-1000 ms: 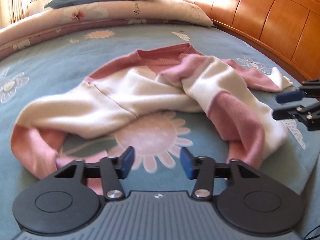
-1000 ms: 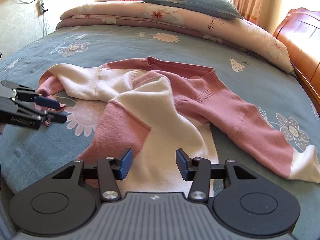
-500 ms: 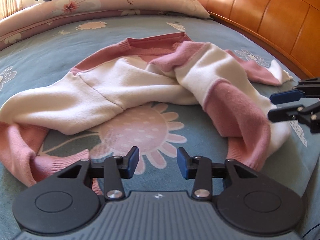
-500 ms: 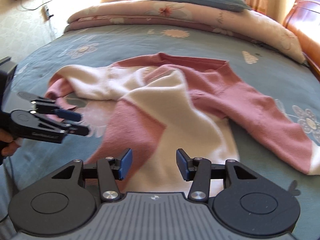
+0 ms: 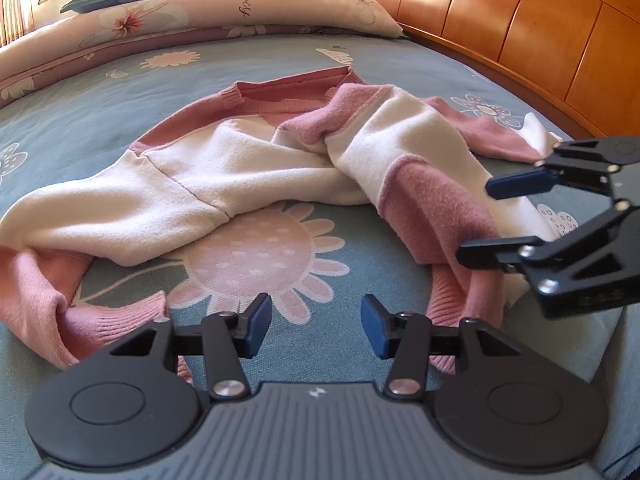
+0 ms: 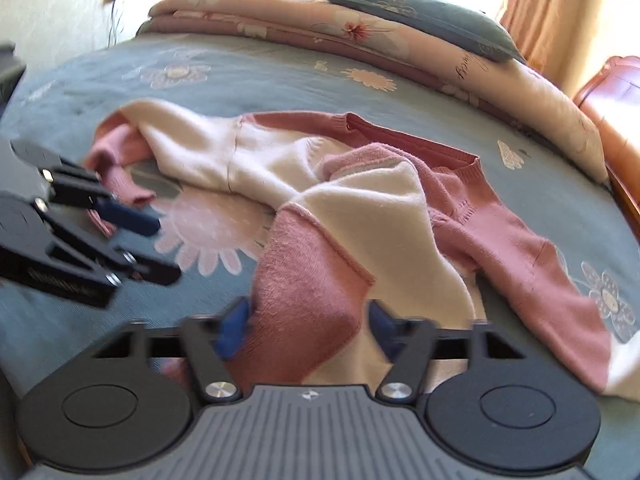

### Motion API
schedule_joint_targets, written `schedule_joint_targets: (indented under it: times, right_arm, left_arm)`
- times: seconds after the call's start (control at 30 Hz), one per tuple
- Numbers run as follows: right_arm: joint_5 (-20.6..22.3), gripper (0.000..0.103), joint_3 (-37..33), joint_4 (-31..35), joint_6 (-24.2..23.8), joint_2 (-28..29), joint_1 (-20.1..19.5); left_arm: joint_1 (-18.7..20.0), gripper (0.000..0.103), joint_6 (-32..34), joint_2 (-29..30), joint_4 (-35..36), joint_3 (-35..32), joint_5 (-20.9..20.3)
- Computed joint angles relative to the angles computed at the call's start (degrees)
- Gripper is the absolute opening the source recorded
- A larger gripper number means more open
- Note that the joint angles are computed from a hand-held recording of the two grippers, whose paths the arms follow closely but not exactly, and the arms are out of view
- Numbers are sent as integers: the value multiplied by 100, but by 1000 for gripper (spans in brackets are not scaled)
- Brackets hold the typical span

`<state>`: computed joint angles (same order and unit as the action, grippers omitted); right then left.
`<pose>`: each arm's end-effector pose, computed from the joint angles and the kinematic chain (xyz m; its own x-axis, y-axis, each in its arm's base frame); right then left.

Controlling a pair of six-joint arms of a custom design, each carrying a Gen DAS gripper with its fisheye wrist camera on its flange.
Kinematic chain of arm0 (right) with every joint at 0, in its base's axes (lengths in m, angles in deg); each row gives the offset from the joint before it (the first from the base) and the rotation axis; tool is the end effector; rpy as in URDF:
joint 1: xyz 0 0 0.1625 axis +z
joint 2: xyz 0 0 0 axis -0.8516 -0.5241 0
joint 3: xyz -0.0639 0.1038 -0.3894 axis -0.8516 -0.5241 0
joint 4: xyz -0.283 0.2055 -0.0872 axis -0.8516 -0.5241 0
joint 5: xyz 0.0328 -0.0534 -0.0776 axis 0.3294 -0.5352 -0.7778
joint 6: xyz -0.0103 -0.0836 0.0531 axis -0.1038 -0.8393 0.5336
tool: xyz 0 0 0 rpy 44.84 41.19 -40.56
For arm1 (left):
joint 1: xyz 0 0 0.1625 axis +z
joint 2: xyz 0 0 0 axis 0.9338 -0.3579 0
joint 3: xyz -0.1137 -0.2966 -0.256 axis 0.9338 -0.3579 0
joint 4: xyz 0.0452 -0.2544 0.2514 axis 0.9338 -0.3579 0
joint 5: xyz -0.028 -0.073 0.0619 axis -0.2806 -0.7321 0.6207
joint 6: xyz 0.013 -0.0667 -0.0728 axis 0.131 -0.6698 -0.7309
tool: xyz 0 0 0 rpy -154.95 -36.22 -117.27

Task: Fold clothes
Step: 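Grasp the pink sleeve end with the right gripper and lift it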

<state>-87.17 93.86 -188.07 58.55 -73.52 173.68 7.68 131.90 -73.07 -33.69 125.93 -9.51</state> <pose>0.3858 -0.6960 -0.0069 -0.6174 0.0232 0.7863 -0.5194 0.7386 -0.4297 -0.0341 -0.8116 0.3078 -0.4963 0.7845 -0.3717 0.8593 0.5049 -0.0818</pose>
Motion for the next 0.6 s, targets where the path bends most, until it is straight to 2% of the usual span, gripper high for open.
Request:
schedule_joint_targets:
  times: [0.03, 0.1, 0.23, 0.4, 0.6]
  right_arm:
    - [52, 16, 206, -14, 66, -128, -24]
    - [33, 13, 546, -266, 32, -337, -46]
    - [-422, 13, 854, -932, -435, -588, -30]
    - [-1098, 13, 736, -1658, -1172, -660, -140]
    - [-1587, 15, 386, -1661, -1377, -611, -459]
  left_arm:
    - [1, 50, 11, -7, 11, 2, -12]
    - [4, 52, 40, -27, 19, 26, -24]
    - [3, 54, 93, -75, -25, 127, -32]
    - [-28, 54, 117, -100, -42, 232, -31]
    - [-51, 54, 175, -131, 34, 281, -38]
